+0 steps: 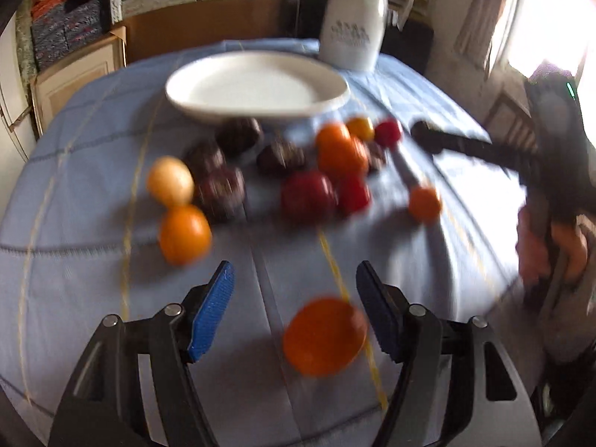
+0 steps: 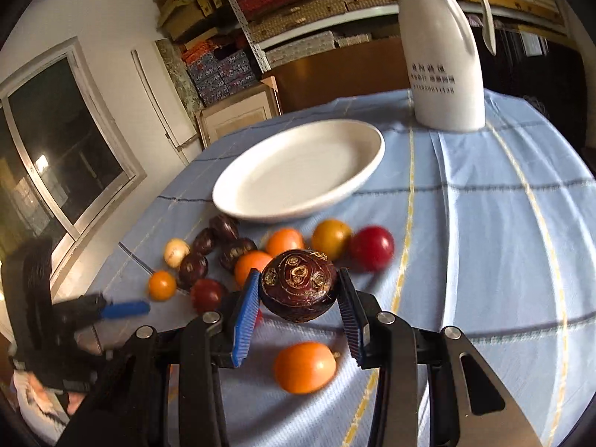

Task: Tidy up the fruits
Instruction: 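Carry both fruits onto the white oval plate and open both tools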

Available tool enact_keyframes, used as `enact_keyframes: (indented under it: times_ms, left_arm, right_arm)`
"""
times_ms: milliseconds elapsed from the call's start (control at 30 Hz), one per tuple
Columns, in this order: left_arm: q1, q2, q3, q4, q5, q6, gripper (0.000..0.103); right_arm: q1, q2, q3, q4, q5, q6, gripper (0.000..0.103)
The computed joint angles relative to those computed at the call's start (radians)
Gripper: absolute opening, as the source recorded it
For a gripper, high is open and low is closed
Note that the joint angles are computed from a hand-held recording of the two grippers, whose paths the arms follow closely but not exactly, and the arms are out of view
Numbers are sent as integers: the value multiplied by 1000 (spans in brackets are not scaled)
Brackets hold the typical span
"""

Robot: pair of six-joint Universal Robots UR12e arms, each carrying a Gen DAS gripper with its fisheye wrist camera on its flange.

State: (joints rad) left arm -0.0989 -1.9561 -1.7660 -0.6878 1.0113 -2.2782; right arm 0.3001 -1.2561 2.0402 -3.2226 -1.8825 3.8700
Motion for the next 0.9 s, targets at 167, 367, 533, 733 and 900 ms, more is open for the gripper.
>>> enact_keyframes:
  times_ms: [167, 367, 533, 733, 900]
  left_arm:
    - [9, 13, -38, -36, -5, 70, 67]
    - [-1, 28, -69, 15, 8, 97, 45]
    - [0, 13, -27, -5, -35, 60, 44]
    - [-63, -71, 141, 102, -56, -104, 45]
    - [-120, -205, 342, 55, -16, -267, 45]
  right_arm:
    - [-6, 4, 8, -17, 33, 6, 42]
    - [0, 3, 9, -26, 18, 2, 42]
    - [1, 3, 6, -41, -4, 2, 42]
    - [-41, 9, -67, 29, 13, -48, 41]
    - [-92, 60, -149, 83, 63, -57, 41]
